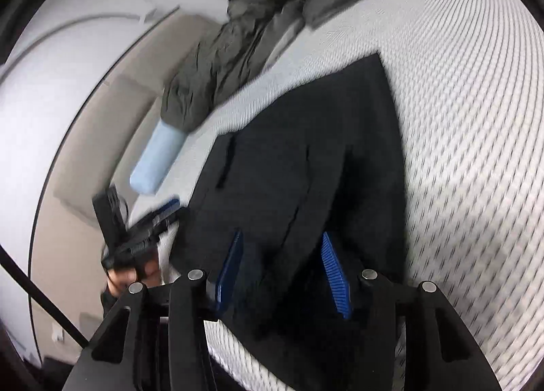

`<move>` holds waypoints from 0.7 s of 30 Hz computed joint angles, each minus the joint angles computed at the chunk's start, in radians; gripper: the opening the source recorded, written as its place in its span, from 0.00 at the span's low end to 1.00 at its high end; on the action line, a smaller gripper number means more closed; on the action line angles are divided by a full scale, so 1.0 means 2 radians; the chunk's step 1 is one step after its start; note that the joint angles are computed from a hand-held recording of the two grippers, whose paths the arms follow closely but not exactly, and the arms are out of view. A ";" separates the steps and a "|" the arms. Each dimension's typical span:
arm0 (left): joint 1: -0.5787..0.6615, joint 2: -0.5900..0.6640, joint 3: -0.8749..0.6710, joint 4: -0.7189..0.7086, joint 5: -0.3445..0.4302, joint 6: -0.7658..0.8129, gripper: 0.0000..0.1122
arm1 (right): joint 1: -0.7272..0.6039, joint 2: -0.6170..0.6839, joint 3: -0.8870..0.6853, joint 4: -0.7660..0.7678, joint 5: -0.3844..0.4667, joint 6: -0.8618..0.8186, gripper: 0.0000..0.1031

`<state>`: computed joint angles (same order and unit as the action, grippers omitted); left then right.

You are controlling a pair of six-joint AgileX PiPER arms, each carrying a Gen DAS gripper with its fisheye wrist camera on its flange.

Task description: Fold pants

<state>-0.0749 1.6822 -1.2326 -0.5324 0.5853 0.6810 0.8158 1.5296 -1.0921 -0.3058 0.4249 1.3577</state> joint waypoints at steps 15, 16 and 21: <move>-0.005 -0.031 0.031 0.011 0.021 0.008 0.83 | 0.050 0.086 -0.115 -0.058 0.141 -0.007 0.26; 0.003 -0.025 0.025 0.002 0.035 0.009 0.83 | 0.053 0.076 -0.107 -0.074 0.132 0.015 0.36; 0.055 0.028 -0.020 -0.076 0.146 0.025 0.72 | 0.081 0.038 -0.066 -0.204 0.163 0.183 0.62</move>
